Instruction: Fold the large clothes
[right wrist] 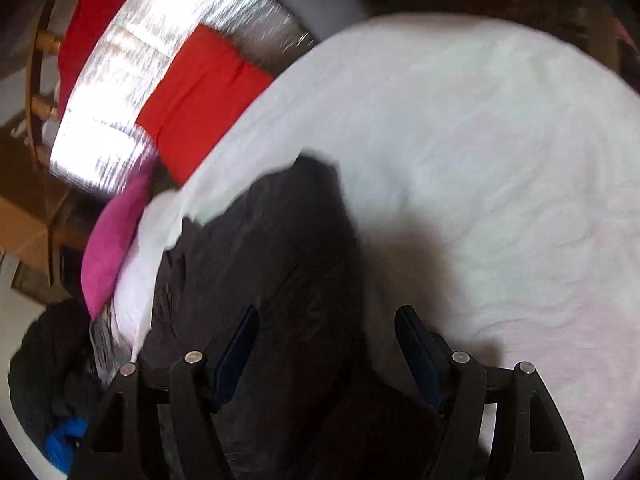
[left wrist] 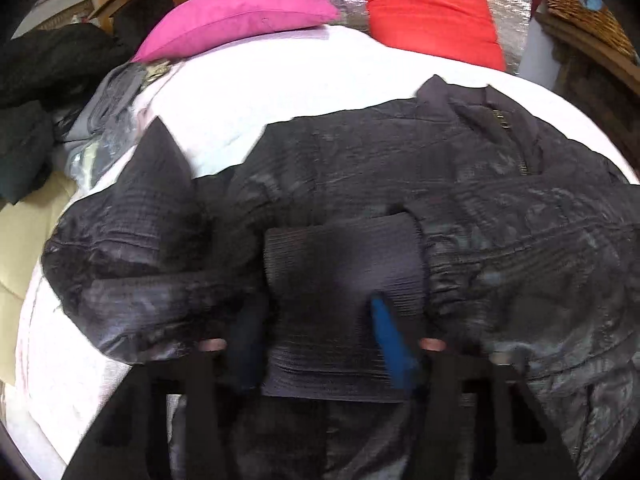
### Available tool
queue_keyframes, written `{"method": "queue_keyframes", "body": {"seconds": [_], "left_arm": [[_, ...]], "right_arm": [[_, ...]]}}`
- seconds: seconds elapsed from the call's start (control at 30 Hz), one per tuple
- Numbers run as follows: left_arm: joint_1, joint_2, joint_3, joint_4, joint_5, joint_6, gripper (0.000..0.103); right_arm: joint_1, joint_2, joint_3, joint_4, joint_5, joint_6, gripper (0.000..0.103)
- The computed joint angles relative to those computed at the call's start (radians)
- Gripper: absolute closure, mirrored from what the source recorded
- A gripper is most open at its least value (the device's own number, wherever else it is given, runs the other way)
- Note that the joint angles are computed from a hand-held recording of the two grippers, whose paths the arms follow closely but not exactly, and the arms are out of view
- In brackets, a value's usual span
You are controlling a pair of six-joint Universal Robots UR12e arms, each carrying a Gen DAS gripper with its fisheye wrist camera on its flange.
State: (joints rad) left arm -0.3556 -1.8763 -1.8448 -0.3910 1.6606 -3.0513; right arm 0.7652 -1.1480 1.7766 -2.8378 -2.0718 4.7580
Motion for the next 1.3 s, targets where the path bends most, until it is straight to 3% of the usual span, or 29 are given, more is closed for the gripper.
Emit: {"method": "queue_keyframes", "body": {"seconds": [0.03, 0.07, 0.13, 0.23, 0.33, 0.4, 0.47, 0.5, 0.53, 0.7, 0.8, 0.83, 0.9, 0.93, 1.03, 1.17, 1.27, 1.3], "left_arm": [[-0.003, 0.0, -0.003, 0.013, 0.013, 0.001, 0.059], [-0.006, -0.001, -0.005, 0.024, 0.026, 0.003, 0.062], [-0.002, 0.001, -0.006, 0.03, 0.029, -0.011, 0.078], [0.028, 0.008, 0.0, 0.017, -0.025, -0.047, 0.09], [0.063, 0.016, 0.009, -0.044, -0.12, -0.064, 0.09], [0.083, 0.019, 0.016, -0.071, -0.182, -0.087, 0.087], [0.11, 0.027, 0.017, -0.104, -0.272, -0.085, 0.068], [0.12, 0.029, 0.017, -0.113, -0.31, -0.079, 0.05], [0.13, 0.03, 0.016, -0.122, -0.354, -0.071, 0.042], [0.118, 0.022, 0.025, -0.145, -0.342, -0.01, 0.042], [0.101, 0.02, 0.021, -0.117, -0.294, 0.0, 0.074], [0.099, 0.019, 0.017, -0.099, -0.28, -0.002, 0.079], [0.102, 0.02, 0.013, -0.078, -0.284, -0.014, 0.086], [0.106, 0.023, 0.01, -0.073, -0.293, -0.015, 0.086], [0.113, 0.024, 0.01, -0.077, -0.313, 0.004, 0.084], [0.115, 0.019, 0.021, -0.12, -0.348, 0.02, 0.064], [0.111, 0.023, 0.012, -0.099, -0.358, 0.032, 0.063], [0.108, 0.026, 0.006, -0.08, -0.35, 0.034, 0.072]], "right_arm": [[-0.004, 0.011, -0.019, 0.02, 0.017, -0.031, 0.055], [-0.004, 0.016, -0.044, 0.082, 0.019, -0.047, 0.059], [0.012, 0.028, -0.092, 0.188, -0.029, -0.067, 0.067], [0.032, 0.029, -0.123, 0.24, -0.105, -0.078, 0.071], [0.026, 0.032, -0.131, 0.252, -0.094, -0.094, 0.071], [0.011, 0.026, -0.106, 0.23, -0.019, -0.061, 0.071], [0.007, 0.02, -0.079, 0.169, -0.002, -0.035, 0.069], [0.006, 0.019, -0.075, 0.154, 0.002, -0.028, 0.069], [0.005, 0.019, -0.074, 0.146, 0.006, -0.023, 0.069], [0.007, 0.023, -0.081, 0.166, 0.019, -0.003, 0.068], [0.007, 0.016, -0.07, 0.156, 0.027, 0.014, 0.066], [0.006, 0.015, -0.07, 0.159, 0.032, 0.022, 0.065], [0.005, 0.01, -0.072, 0.179, 0.043, 0.036, 0.051], [0.009, -0.002, -0.063, 0.187, 0.043, 0.046, 0.043], [0.016, -0.007, -0.061, 0.177, 0.024, 0.05, 0.041], [0.015, -0.01, -0.058, 0.178, 0.043, 0.043, 0.039], [0.017, -0.015, -0.049, 0.166, 0.044, 0.052, 0.039], [0.018, -0.017, -0.047, 0.164, 0.041, 0.06, 0.039]]}}
